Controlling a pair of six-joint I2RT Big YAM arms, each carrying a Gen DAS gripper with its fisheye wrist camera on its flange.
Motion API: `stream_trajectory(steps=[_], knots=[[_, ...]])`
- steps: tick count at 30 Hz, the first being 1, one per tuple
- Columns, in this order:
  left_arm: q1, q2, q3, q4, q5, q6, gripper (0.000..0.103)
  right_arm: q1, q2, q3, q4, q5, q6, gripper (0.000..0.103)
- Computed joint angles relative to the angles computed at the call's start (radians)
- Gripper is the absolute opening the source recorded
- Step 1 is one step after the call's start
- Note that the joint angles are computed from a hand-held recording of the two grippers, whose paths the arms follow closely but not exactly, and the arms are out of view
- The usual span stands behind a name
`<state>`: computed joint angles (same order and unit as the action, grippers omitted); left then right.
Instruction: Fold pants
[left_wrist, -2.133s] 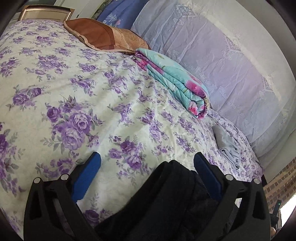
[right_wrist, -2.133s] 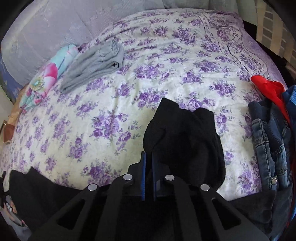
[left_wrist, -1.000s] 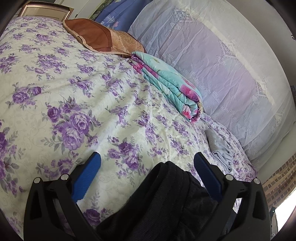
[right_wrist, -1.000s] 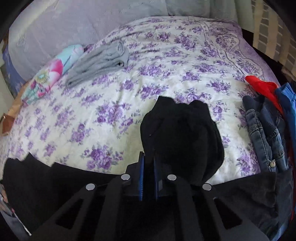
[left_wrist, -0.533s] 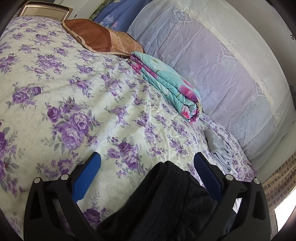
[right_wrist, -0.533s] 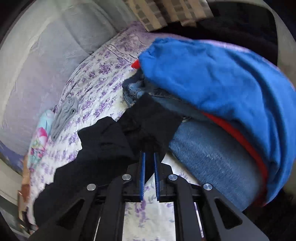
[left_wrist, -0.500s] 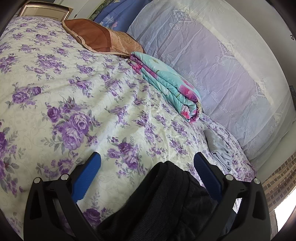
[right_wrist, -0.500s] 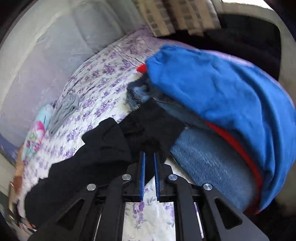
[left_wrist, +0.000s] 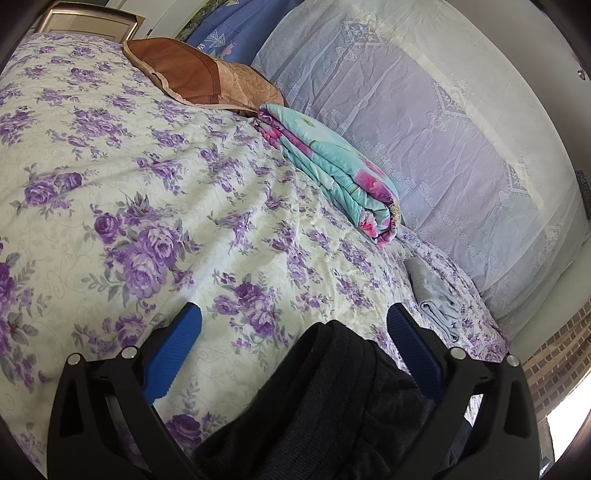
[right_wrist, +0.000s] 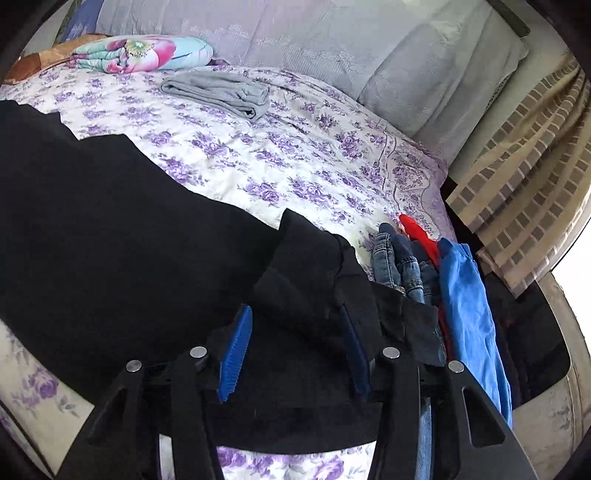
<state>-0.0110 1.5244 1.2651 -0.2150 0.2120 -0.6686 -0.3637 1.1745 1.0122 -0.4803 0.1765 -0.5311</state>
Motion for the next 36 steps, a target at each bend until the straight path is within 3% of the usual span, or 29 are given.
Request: stream_trajectory(steps=[2,5,7,10,12,15,17,21,25,29,32,36], knots=[[0.000,0.000,0.000,0.000,0.000,0.000,0.098,0.007,0.001,-0.009,0.022,0.019,-0.019,0.045],[0.000,0.000,0.000,0.001,0.000,0.000,0.098,0.016,0.012,-0.014,0.045,0.043,-0.028,0.026],[0.000,0.000,-0.001,0.002,0.000,-0.001,0.098,-0.004,0.020,0.012,0.017,0.003,0.026,0.013],[0.000,0.000,-0.001,0.003,0.000,-0.001,0.098,-0.094,0.008,0.088,-0.065,-0.202,0.251,0.006],[0.000,0.000,-0.001,0.002,-0.001,-0.001,0.098,-0.207,0.007,0.163,-0.129,-0.415,0.462,0.005],[0.000,0.000,-0.001,0.003,-0.001,-0.001,0.098,-0.390,0.011,0.212,-0.117,-0.675,0.769,0.005],[0.000,0.000,-0.001,0.002,-0.001,0.000,0.098,-0.481,0.038,0.228,-0.129,-0.760,0.879,0.005],[0.000,0.000,-0.002,0.004,0.000,-0.001,0.098,-0.542,0.135,0.221,-0.265,-0.762,0.860,0.005],[0.000,-0.003,-0.003,0.002,0.002,0.000,0.098,-0.567,0.134,0.146,-0.207,-0.810,0.902,0.014],[0.000,-0.003,-0.003,0.004,0.002,-0.001,0.098,-0.569,0.115,0.164,-0.293,-0.841,0.840,0.040],[0.000,-0.003,-0.002,0.003,0.003,-0.001,0.098,-0.545,0.114,0.172,-0.350,-0.861,0.784,0.043],[0.000,-0.003,-0.002,0.004,0.004,-0.001,0.098,-0.515,0.131,0.142,-0.327,-0.878,0.828,0.043]])
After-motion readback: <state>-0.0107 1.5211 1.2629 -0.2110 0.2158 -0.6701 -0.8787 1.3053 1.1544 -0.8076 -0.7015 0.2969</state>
